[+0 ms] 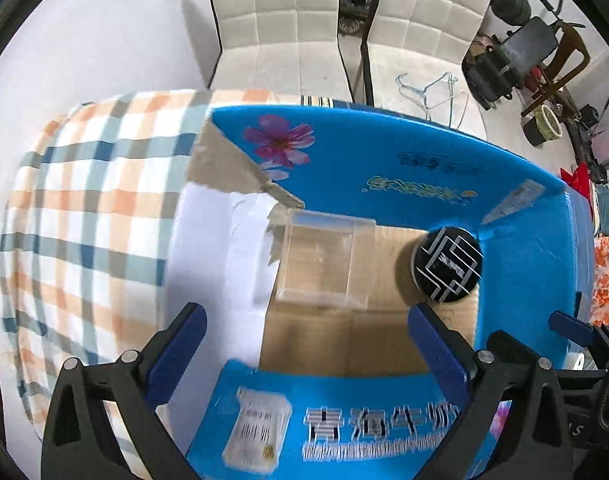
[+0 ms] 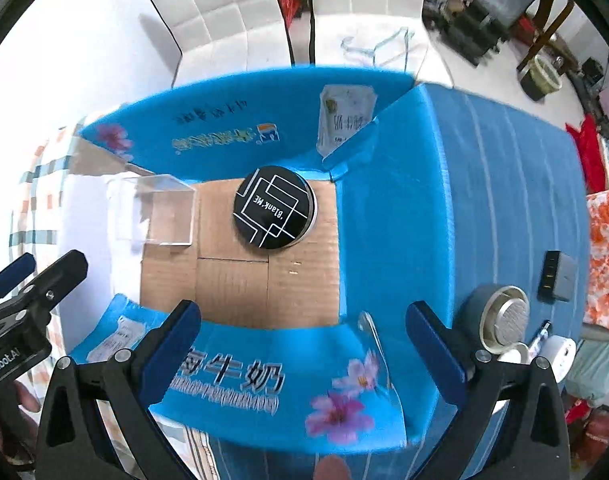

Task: Organize rigid objects
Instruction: 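Lower and release the black tin with the right tool while the left tool releases the clear box inside, then move both tools back over the remaining items on the table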

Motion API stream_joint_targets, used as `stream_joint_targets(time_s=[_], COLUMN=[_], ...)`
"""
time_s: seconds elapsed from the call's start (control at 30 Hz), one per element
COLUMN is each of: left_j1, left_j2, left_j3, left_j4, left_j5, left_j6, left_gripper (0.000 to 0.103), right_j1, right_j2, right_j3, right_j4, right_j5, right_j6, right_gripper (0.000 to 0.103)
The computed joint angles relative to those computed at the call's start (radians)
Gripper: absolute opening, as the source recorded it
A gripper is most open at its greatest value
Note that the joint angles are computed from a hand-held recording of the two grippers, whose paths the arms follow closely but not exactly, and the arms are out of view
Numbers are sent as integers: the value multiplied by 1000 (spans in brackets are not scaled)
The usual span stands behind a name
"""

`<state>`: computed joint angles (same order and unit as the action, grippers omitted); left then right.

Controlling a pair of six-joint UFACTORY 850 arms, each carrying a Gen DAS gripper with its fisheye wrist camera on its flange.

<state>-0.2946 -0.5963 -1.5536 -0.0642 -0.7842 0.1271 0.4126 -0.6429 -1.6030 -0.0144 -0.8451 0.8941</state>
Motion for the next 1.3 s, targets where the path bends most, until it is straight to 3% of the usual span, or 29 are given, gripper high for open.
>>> stream_joint_targets(time_s=[0.3,0.6,0.77,0.93,1.03,1.17,1.3], left_j1=[6,6,2,-13,-49,-139,-271], left_j2=[212,394,462,505,524,510,456], left_j3=[189,287,322,351,368,371,351], left_j4=[30,-7,-35,-82,-81,-87,-108], left_j5=[141,158,171,155,153,137,123], left_j6=[-1,76,112,127,104,70,26], left_gripper=[103,103,103,103,103,103,103], right_j1=[86,158,166,123,87,13,-125], right_j2=[187,321,413,547,643,788,911], right_j3=[105,140,222,388,506,684,859], right_j4=[-164,-266,-247,-173,-171,-151,-102], right_j5=[4,-40,18,69,50,17,2], right_j6=[183,285,333,373,399,416,365], right_gripper=[103,103,103,103,103,103,103])
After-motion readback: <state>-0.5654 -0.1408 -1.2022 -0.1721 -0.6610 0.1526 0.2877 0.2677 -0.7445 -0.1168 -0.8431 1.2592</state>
